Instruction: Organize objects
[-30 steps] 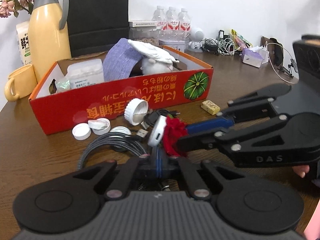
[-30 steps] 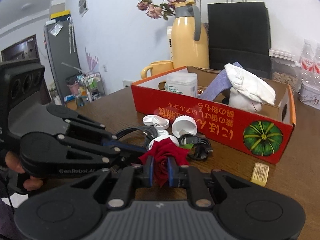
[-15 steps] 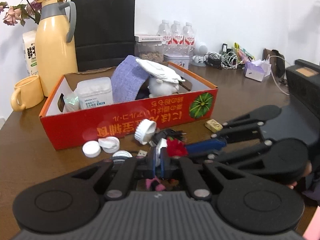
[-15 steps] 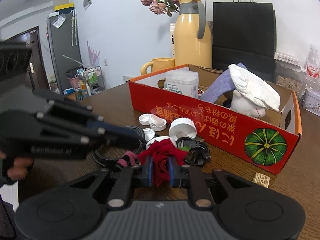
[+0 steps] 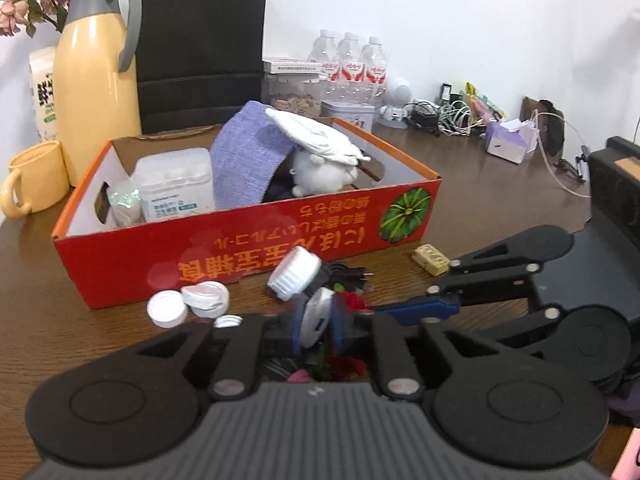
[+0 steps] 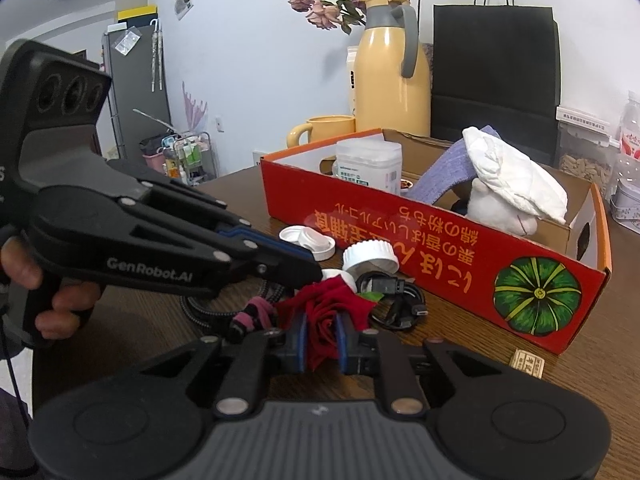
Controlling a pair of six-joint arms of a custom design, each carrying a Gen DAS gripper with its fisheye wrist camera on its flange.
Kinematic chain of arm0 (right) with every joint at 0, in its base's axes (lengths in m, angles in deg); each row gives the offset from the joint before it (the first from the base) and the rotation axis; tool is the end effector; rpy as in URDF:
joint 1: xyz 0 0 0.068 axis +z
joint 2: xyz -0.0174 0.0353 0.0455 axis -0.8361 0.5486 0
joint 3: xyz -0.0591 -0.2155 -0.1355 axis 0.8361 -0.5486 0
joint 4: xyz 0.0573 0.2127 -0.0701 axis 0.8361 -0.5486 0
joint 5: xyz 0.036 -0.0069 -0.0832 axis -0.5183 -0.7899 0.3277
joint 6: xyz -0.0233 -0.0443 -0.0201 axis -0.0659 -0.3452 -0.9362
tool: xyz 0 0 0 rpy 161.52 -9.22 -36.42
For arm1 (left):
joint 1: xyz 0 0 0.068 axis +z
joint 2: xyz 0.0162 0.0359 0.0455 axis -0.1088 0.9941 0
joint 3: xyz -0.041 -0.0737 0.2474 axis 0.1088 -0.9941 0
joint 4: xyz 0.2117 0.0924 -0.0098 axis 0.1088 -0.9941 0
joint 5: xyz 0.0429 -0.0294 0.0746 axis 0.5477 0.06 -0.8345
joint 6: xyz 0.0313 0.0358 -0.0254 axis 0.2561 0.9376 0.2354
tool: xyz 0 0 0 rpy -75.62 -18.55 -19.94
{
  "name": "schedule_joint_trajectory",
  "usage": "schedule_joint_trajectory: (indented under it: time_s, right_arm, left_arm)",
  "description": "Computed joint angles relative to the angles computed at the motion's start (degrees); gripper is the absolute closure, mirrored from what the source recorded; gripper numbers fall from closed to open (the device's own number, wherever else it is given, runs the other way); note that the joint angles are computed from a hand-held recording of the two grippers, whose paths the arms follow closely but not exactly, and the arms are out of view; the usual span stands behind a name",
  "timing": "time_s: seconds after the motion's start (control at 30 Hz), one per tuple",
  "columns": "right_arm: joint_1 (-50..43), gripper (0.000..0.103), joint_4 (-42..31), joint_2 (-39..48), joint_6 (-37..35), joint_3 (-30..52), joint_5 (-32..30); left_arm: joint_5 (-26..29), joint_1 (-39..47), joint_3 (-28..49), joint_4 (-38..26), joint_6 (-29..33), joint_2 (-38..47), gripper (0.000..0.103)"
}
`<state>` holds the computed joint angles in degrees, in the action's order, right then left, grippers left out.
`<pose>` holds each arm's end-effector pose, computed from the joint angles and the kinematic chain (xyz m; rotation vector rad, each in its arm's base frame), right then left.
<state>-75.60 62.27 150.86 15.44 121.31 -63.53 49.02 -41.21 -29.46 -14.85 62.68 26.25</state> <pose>0.3022 -0.0721 0.0797 -1.0623 1.9580 0.6676 0.2417 -0.1572 0.1039 0.2209 2.1864 -0.1924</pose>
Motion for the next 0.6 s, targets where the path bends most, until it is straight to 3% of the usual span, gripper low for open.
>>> schedule_joint_trajectory:
  time_s: [0.13, 0.17, 0.27, 0.4, 0.6]
  right_arm:
    - [0.1, 0.089, 0.9, 0.1, 0.3, -0.4, 0.0]
    - [0.1, 0.089, 1.2, 0.1, 0.3, -0.6, 0.0]
    - [0.2, 0.090, 1.3, 0.1, 0.1, -0.7, -0.1]
    - [0.1, 0.091, 1.6, 0.2, -0.4, -1.2, 0.0]
    - [-0.7, 0.091, 2.1, 0.2, 0.7, -1.3, -0.7]
  left_arm:
    - [0.1, 0.2, 0.6, -0.9, 0.2, 0.2, 0.080]
    - [0.2, 0.1, 1.3, -2.1, 0.4, 0.5, 0.093]
    - [-0.8, -0.3, 1.9, -2.0, -0.9, 2.1, 0.102]
    - [0.2, 2.0, 2.4, -2.8, -5.0, 4.3, 0.102]
    - [-0.1, 1.8, -3.2, 3.2, -5.2, 1.4, 0.101]
